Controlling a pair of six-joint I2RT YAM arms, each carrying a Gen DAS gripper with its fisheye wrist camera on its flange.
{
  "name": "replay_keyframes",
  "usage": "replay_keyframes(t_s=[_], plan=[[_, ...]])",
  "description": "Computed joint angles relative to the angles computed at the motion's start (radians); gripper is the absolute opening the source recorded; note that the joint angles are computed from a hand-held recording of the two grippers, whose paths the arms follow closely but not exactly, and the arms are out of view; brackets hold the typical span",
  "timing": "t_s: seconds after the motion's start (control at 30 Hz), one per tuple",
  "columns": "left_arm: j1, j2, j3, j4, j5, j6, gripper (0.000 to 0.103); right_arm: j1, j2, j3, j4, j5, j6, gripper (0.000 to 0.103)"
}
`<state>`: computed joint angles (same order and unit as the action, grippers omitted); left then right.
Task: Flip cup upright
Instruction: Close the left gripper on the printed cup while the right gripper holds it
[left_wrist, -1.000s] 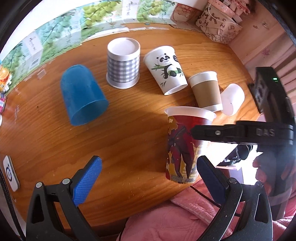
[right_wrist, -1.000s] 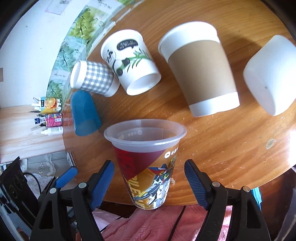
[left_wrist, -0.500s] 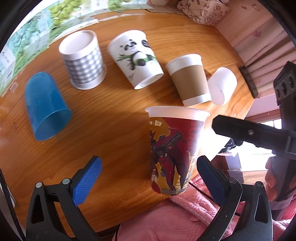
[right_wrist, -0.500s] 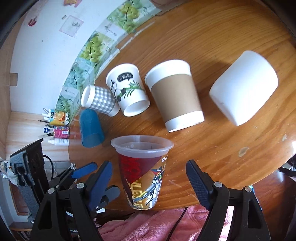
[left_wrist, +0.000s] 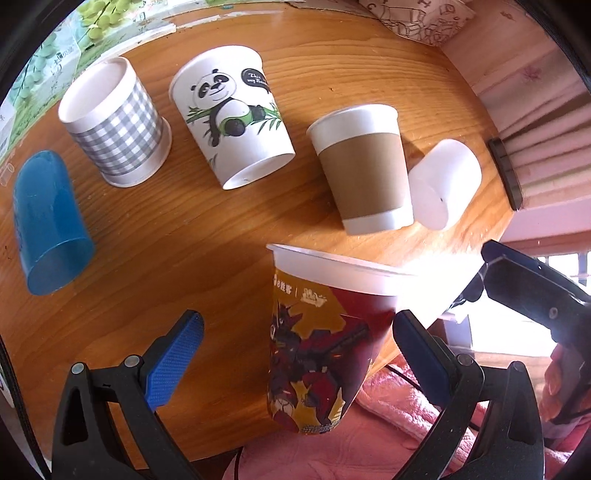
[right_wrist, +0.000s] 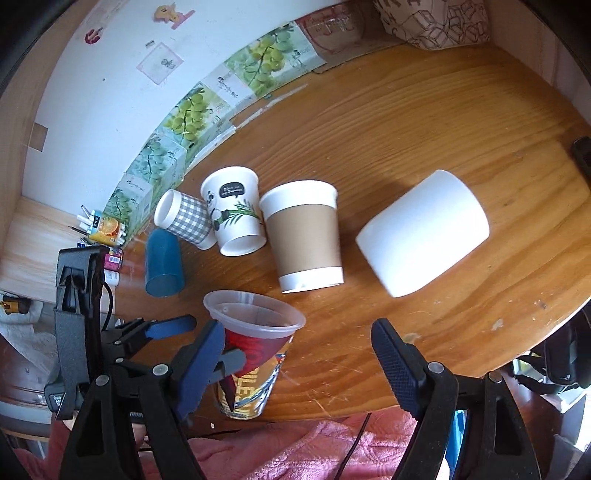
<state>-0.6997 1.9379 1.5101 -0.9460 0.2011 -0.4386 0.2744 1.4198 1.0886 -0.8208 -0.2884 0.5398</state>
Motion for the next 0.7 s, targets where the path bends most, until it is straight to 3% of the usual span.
replay_keyframes(t_s=[0.33,0.7], plan=[[-0.007,0.094,0.092,-0.009,0.005,-0.069,0.102,-0.112,0.037,0.087,-0.108,-0.024,-0.114,0.082],[0.010,0.147,0.131,0.043,0.005,-0.135,0.102,-0.112,0.024,0.063,-0.121,-0.047,-0.186,0.082]])
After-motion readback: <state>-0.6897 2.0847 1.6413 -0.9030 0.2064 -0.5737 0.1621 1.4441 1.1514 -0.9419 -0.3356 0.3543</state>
